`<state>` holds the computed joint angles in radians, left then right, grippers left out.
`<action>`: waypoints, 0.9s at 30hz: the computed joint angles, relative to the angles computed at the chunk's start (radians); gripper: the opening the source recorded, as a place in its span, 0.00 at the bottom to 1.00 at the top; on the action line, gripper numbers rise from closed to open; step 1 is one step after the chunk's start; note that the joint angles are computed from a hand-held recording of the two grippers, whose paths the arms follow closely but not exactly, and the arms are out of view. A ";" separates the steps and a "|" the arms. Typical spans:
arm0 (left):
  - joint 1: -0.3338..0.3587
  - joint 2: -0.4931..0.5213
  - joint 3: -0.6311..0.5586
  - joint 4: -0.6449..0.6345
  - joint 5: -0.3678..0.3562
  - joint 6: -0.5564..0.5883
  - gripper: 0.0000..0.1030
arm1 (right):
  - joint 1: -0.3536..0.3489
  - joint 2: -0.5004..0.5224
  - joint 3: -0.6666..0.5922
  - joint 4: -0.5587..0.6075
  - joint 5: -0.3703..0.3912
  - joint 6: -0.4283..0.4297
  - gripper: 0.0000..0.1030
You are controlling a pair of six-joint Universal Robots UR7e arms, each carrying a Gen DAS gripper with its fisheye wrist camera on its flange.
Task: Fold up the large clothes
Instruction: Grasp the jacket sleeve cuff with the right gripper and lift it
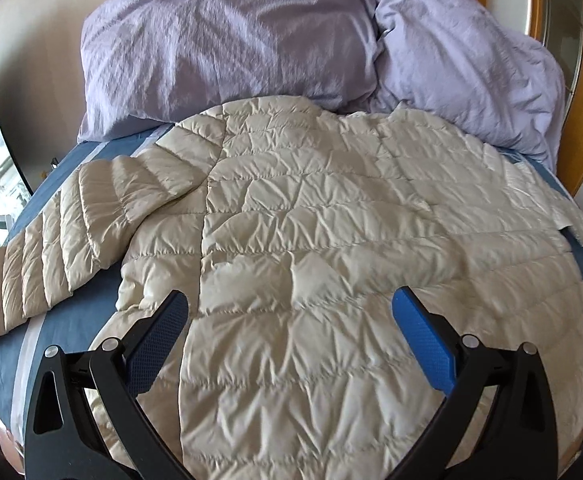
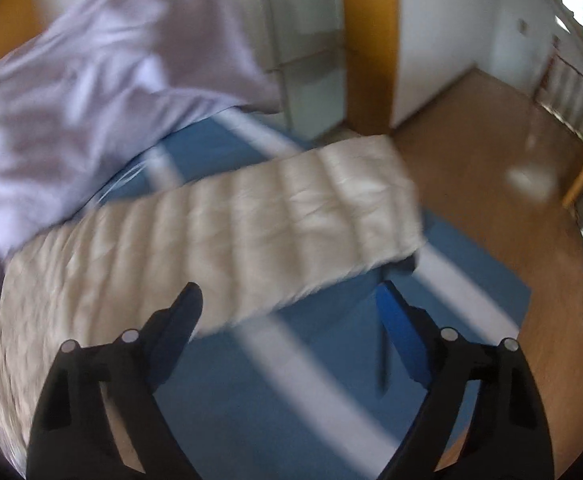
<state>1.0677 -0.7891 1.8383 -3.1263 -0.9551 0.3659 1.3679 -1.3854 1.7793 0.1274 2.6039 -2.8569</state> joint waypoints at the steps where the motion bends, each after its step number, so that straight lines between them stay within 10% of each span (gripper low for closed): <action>1: 0.002 0.006 -0.007 0.000 0.003 0.000 0.99 | -0.023 -0.007 -0.012 0.016 0.001 0.010 0.84; 14: 0.033 0.053 -0.061 0.031 0.012 -0.020 0.99 | -0.223 0.017 -0.106 0.197 -0.101 0.147 0.64; 27: 0.042 0.065 -0.066 0.037 0.006 -0.023 0.99 | -0.119 0.109 -0.167 0.123 0.042 0.006 0.07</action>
